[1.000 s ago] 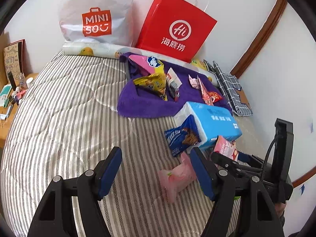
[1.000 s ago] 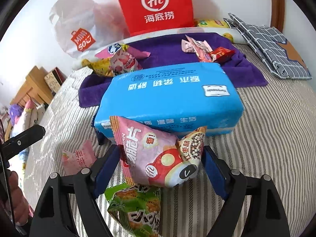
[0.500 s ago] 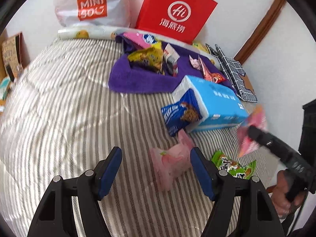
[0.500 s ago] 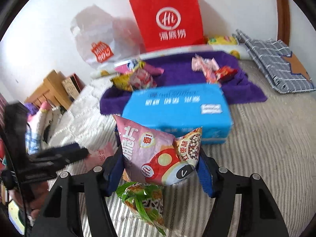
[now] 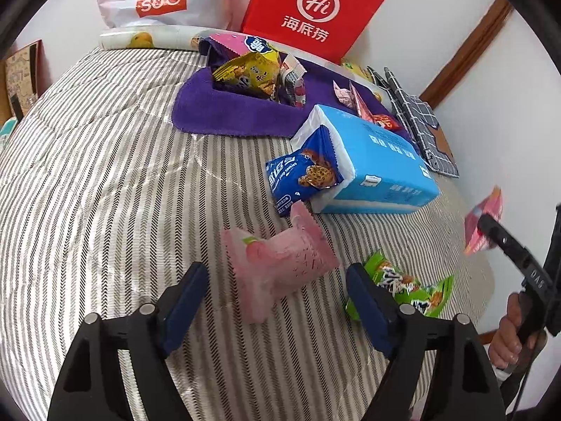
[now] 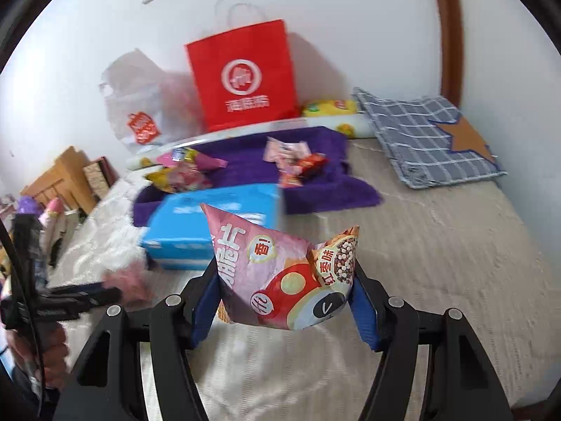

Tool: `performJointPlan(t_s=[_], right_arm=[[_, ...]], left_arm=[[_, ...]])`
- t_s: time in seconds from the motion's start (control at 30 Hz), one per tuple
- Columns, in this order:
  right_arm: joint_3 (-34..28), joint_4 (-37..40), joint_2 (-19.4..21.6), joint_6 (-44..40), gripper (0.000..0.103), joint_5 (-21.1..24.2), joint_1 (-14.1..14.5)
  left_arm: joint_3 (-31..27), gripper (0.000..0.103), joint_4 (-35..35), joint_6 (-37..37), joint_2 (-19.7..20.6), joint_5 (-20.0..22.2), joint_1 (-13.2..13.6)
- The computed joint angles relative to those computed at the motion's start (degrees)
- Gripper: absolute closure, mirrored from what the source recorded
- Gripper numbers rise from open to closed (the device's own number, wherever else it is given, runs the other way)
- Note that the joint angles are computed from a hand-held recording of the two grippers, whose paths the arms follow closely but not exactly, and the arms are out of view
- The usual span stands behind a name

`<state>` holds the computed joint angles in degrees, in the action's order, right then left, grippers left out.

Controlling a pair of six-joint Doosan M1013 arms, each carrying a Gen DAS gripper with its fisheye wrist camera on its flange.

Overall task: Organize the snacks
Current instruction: 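Grasp the pale pink candy packet with the left gripper while the right lifts the cartoon bag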

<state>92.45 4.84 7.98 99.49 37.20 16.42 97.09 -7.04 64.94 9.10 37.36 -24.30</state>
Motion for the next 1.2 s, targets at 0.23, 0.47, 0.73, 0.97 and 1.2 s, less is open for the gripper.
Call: performJointPlan(t_s=[0.23, 0.47, 0.73, 0.97, 1.2], right_arm=[[2.3, 2.8, -0.5, -0.5, 0.038, -0.3, -2.2], [3.4, 1.9, -0.9, -1.1, 0.038, -0.9, -2.4], [3.7, 2.3, -0.4, -1.2, 0.038, -0.6, -2.8], [3.1, 3.0, 0.6, -1.8, 0.038, 0.2, -2.6], [2.8, 1.7, 0.8, -1.1, 0.038, 0.8, -2.2]], left_arm=[[-1.9, 0.016, 9.9, -13.8, 1.5, 1.4, -2.5], [-5.0, 0.024, 22.2, -23.0, 4.0, 6.3, -5.2], [-4.4, 0.052, 20.1, -17.2, 3.5, 3.8, -4.8], [-3.9, 0.037, 22.6, -16.2, 3.5, 3.5, -6.0], [-2.9, 0.066, 18.7, -11.5, 2.5, 1.0, -5.4]])
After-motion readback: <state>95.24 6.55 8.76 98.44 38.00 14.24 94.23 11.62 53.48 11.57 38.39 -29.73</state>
